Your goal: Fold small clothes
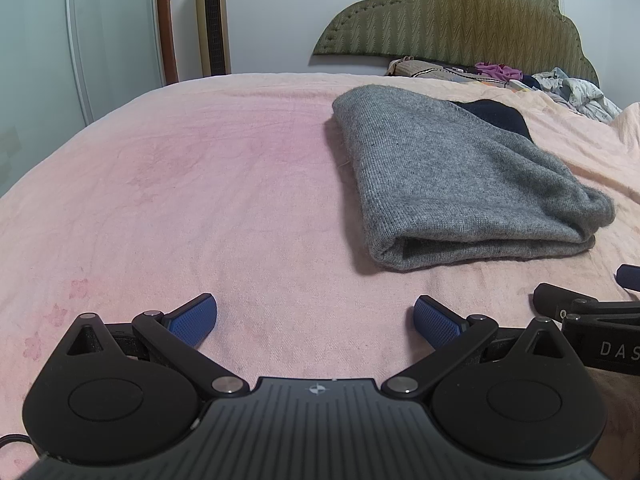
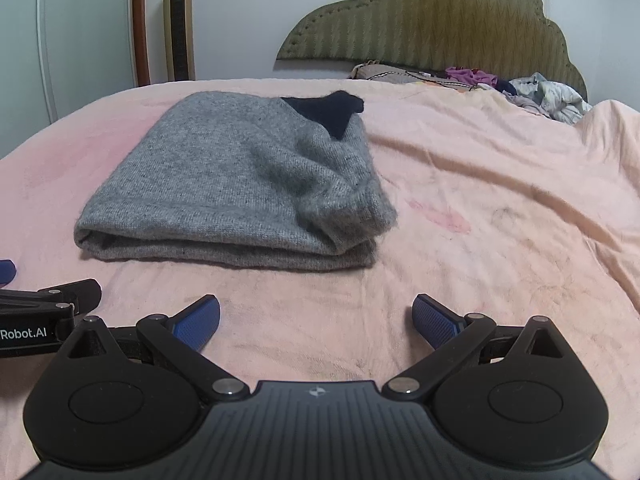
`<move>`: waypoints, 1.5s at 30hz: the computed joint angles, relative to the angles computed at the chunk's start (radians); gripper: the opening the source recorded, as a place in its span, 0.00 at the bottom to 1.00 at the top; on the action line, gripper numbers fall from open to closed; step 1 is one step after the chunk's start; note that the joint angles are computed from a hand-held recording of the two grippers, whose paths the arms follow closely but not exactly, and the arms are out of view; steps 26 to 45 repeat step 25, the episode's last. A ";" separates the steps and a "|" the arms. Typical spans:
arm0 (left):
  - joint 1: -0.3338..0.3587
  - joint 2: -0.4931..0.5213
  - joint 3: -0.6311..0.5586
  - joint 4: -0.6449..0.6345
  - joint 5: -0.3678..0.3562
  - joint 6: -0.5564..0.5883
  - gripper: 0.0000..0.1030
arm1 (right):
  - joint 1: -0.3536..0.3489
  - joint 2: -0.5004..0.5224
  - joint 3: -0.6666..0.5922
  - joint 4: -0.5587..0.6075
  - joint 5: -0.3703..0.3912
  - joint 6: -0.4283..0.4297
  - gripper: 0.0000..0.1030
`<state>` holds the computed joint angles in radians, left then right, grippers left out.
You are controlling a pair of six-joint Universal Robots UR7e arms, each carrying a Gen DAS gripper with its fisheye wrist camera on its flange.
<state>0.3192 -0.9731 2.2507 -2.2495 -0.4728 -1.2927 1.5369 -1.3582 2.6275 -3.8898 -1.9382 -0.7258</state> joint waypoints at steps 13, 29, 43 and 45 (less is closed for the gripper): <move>0.000 0.000 0.000 -0.001 0.000 0.001 1.00 | -0.007 -0.007 0.003 0.010 0.009 0.005 1.00; -0.001 0.003 -0.001 0.000 0.000 -0.005 1.00 | -0.006 -0.007 0.002 0.009 0.008 0.004 1.00; -0.001 0.003 -0.001 0.000 0.000 -0.005 1.00 | -0.006 -0.007 0.002 0.009 0.008 0.004 1.00; -0.001 0.003 -0.001 0.000 0.000 -0.005 1.00 | -0.006 -0.007 0.002 0.009 0.008 0.004 1.00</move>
